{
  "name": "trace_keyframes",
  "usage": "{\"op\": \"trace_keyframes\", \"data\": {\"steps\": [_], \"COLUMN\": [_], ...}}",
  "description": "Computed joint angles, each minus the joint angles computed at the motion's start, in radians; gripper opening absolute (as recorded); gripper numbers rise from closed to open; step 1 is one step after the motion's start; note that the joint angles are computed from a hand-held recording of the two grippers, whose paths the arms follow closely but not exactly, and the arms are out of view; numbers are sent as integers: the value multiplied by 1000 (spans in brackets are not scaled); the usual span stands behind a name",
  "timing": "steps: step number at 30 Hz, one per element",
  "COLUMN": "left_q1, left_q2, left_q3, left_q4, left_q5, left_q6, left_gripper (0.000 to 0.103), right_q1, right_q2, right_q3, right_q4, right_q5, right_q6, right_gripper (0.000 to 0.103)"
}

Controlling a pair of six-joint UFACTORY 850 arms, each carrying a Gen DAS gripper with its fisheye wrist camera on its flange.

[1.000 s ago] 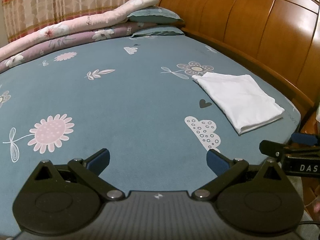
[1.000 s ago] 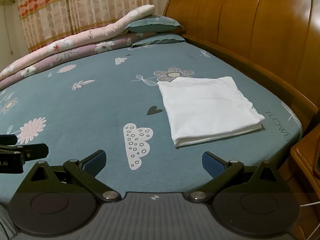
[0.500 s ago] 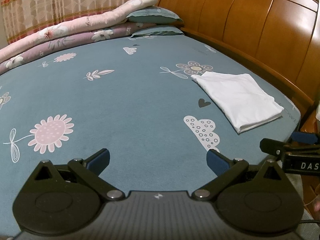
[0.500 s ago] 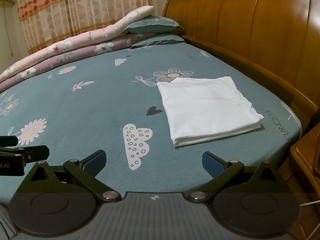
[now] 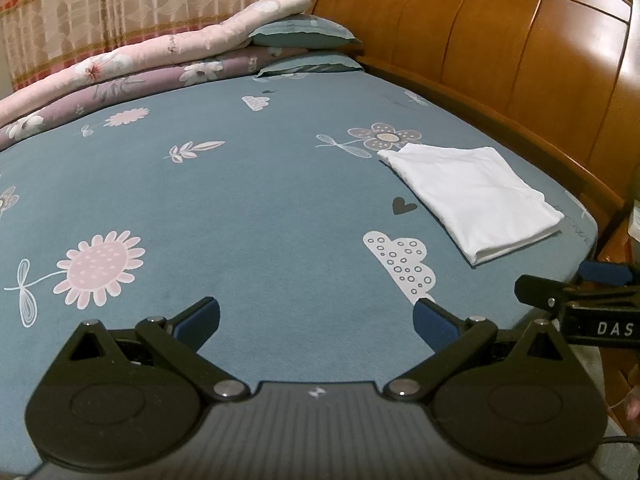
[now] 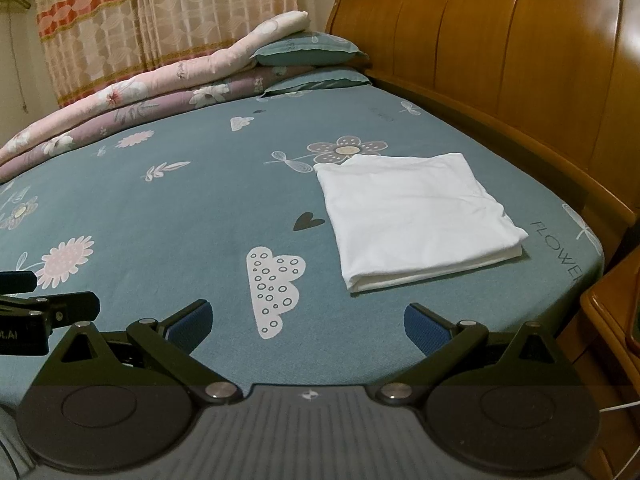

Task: Fold clothes

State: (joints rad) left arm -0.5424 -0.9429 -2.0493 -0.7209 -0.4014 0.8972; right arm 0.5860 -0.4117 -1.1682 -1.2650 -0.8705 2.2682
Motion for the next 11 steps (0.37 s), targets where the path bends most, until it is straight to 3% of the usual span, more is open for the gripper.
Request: {"op": "trace_keyframes", "data": {"steps": [11], "left_q1": [-1], "left_q2": [3], "left_q3": [3], "left_q4": [6], "left_q5": [0], "left_q6": [-5], "left_gripper": [102], "right_q1": [1], "right_q2": [-2], "right_q3": [-4], "right_q4": [5], "right_q5": [-1], "right_q6": [-10], "right_gripper": [103]}}
